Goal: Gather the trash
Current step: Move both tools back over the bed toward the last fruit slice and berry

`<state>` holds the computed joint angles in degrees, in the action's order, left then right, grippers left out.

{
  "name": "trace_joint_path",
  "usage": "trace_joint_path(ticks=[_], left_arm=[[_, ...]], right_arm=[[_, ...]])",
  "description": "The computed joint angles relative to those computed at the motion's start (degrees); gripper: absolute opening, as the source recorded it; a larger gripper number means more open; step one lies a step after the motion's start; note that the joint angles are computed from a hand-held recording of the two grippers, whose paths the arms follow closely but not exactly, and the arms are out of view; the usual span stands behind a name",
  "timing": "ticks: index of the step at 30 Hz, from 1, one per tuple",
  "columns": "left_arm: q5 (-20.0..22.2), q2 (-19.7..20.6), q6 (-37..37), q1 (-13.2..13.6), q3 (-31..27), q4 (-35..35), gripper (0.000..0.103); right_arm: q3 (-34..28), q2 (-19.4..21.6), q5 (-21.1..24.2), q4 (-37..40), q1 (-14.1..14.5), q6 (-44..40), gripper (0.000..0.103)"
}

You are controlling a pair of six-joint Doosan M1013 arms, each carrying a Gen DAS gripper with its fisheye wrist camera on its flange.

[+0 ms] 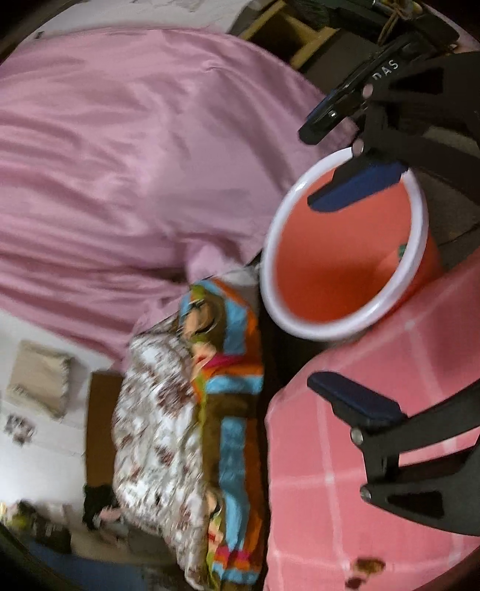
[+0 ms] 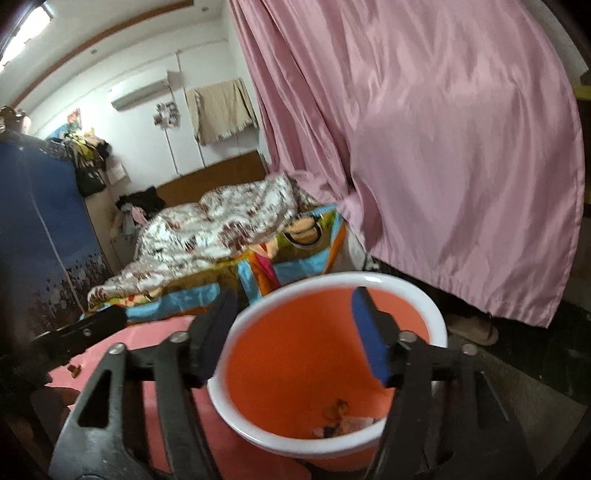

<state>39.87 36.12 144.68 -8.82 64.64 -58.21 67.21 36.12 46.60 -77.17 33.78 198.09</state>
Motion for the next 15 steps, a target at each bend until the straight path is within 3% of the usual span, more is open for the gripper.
trace_joint_path(ticks=[2,5,9,15], left_arm=[[-2.6,-1.0,2.1,0.8,1.5,-2.9,0.092],[-6.2,-2.3,4.3,1.8,3.2,-5.8,0.095],[-10.2,-4.1,9.5,3.5,5.5,-11.8,0.098],[-14.5,-7.2,26.3,5.9,10.4,-26.3,0.100]], right_arm=[[-0.8,0.5,1.2,-3.9,0.8,1.6,0.093],[-1.3,1.0,2.0,-9.5,1.8,3.9,0.103],[-3.1,2.2,3.7,-15.3,3.2,5.4,0.103],[-5.0,3.6,4.2,-23.9,4.8,9.6,0.103]])
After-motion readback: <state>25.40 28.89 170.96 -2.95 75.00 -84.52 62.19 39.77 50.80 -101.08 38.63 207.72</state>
